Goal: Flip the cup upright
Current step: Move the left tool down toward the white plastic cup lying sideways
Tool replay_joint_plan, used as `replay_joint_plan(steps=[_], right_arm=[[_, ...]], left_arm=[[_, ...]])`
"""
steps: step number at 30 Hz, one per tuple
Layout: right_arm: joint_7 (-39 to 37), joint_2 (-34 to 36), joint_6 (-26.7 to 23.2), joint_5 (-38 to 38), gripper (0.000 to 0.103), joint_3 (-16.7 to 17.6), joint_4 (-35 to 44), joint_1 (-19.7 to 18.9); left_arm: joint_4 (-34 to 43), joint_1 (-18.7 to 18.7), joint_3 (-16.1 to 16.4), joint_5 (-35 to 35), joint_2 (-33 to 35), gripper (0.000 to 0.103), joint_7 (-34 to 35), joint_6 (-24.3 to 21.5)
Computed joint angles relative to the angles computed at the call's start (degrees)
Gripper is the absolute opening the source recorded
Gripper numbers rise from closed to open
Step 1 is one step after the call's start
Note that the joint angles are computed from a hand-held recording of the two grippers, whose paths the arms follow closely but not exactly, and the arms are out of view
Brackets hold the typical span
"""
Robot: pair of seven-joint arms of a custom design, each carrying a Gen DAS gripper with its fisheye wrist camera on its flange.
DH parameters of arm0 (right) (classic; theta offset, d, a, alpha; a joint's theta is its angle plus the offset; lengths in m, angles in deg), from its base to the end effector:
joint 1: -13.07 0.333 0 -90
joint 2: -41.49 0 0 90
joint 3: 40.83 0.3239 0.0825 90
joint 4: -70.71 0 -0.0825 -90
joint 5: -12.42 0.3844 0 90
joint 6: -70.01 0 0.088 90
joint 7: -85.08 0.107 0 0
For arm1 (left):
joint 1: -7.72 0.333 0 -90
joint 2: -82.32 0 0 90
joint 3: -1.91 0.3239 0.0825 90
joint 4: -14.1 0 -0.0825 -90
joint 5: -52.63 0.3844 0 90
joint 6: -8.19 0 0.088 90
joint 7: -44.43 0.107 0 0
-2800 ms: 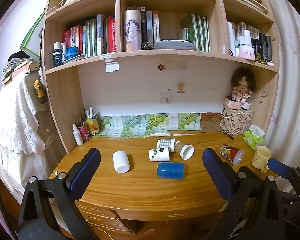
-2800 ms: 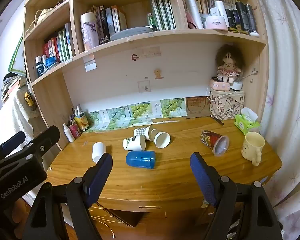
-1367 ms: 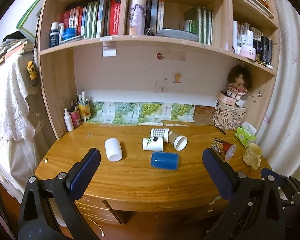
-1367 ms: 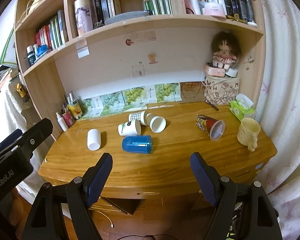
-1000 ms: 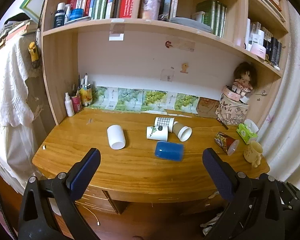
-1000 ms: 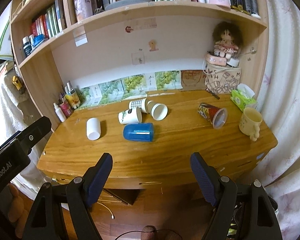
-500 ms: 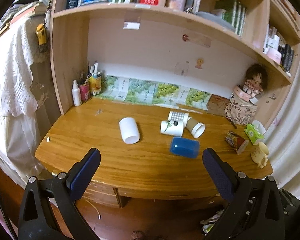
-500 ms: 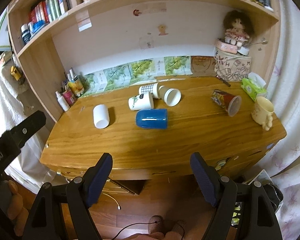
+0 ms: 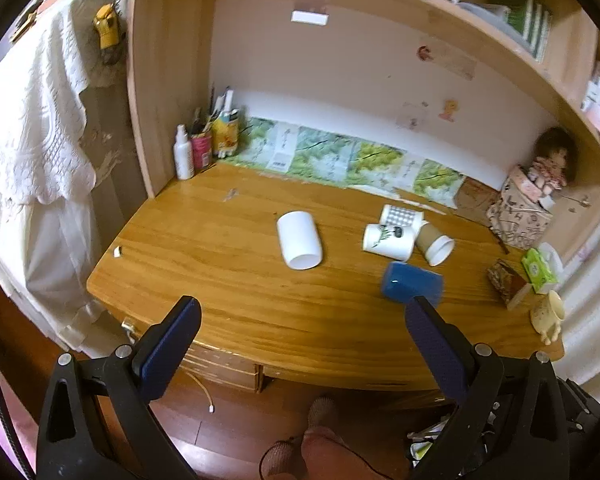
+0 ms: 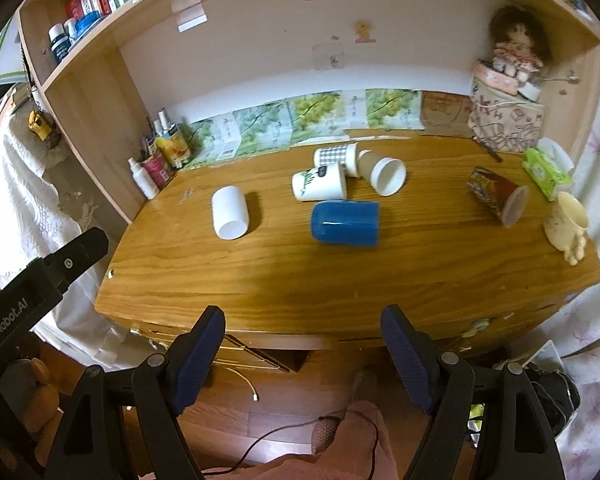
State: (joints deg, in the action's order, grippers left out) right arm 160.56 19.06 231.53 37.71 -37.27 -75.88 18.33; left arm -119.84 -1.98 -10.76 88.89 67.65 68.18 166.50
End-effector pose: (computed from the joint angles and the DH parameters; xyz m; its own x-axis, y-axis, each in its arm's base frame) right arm 0.4470 0.0494 0.4809 0.1006 -0.9774 -0.1857 -0.7944 0.0335 -0.6065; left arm 0.4564 -0.2218 0.5118 0.1640 -0.9707 0.1757 -0.6857 -0.2402 -0.6871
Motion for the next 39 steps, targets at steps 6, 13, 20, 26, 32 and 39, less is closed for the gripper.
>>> replay_joint_plan(steps=[6,13,20,26,32,39], right_arm=[[-4.6,5.3,-2.9,3.9,0.081,-2.4,5.3,3.1],[-8.8,12.8,-7.8,7.4,0.081,-3.2,13.3,4.3],[-12.5,20.7,-14.6,9.1,0.081,-3.4,22.8,4.1],[-11.6,28.6,-21.4,6.9,0.081,-3.5,32.6,3.3],[-10.8,36.2,-28.7,4.3,0.081,-3.7,42.7,2.4],[-11.1,45.1,-35.9,1.5,0.081,-3.6,54.1,1.8]], left_arm=[[2.5,0.5,0.7,-1.3,2.4,0.102,0.7,-3.4],[8.0,0.5,0.7,-1.3,6.9,0.102,3.0,-9.5],[15.9,0.3,1.3,-2.3,13.5,0.102,6.2,-13.7],[23.7,0.0,1.6,-6.0,19.9,0.102,11.0,-18.2],[32.3,0.1,1.6,-11.1,27.4,0.102,15.9,-22.7],[43.4,0.3,1.4,-16.2,36.7,0.102,20.9,-28.3]])
